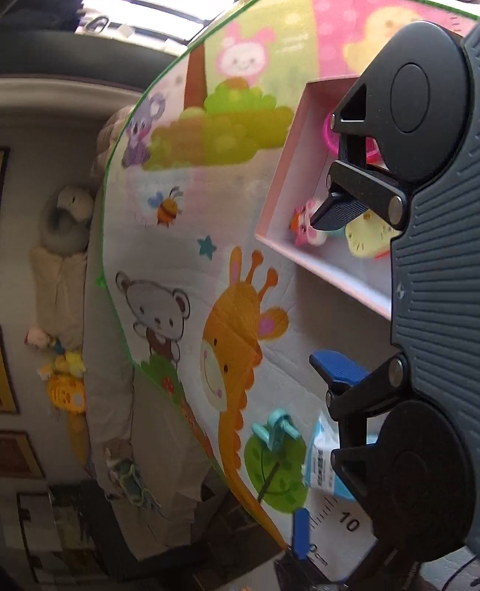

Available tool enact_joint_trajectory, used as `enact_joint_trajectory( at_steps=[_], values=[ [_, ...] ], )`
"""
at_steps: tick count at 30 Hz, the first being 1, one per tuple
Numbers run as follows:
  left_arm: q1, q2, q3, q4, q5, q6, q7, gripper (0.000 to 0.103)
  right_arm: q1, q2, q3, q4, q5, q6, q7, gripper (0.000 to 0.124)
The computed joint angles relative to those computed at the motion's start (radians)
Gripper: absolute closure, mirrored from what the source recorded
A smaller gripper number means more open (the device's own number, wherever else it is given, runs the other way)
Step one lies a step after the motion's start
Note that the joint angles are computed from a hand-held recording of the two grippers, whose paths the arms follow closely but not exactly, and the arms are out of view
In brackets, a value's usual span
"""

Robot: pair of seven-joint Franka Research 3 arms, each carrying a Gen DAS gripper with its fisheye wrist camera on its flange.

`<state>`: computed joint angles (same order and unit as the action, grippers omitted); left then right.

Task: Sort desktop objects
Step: 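Grasp the teal toy with the left gripper while the right approaches the blue wipe pack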

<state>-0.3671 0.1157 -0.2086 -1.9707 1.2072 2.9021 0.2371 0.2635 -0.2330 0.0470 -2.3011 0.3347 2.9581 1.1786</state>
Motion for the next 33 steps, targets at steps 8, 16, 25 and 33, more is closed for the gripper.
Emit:
enact_joint_trajectory(
  at_steps=[8, 16, 25, 33],
  values=[
    [0.029, 0.061, 0.020, 0.086, -0.050, -0.073, -0.003, 0.001, 0.146, 0.138, 0.013, 0.058, 0.227, -0.029, -0.251, 0.041],
    [-0.032, 0.273, 0.044, 0.303, -0.227, -0.095, 0.250, 0.001, 0.092, -0.041, 0.005, -0.086, 0.307, -0.156, -0.293, 0.093],
    [-0.096, 0.440, 0.087, 0.538, -0.465, -0.254, 0.407, 0.007, 0.068, -0.207, -0.003, -0.273, 0.149, -0.024, -0.133, 0.058],
    [-0.098, 0.344, 0.096, 0.406, -0.478, -0.201, 0.430, 0.027, 0.194, -0.036, -0.053, -0.115, 0.267, 0.043, -0.118, 0.026]
  ],
)
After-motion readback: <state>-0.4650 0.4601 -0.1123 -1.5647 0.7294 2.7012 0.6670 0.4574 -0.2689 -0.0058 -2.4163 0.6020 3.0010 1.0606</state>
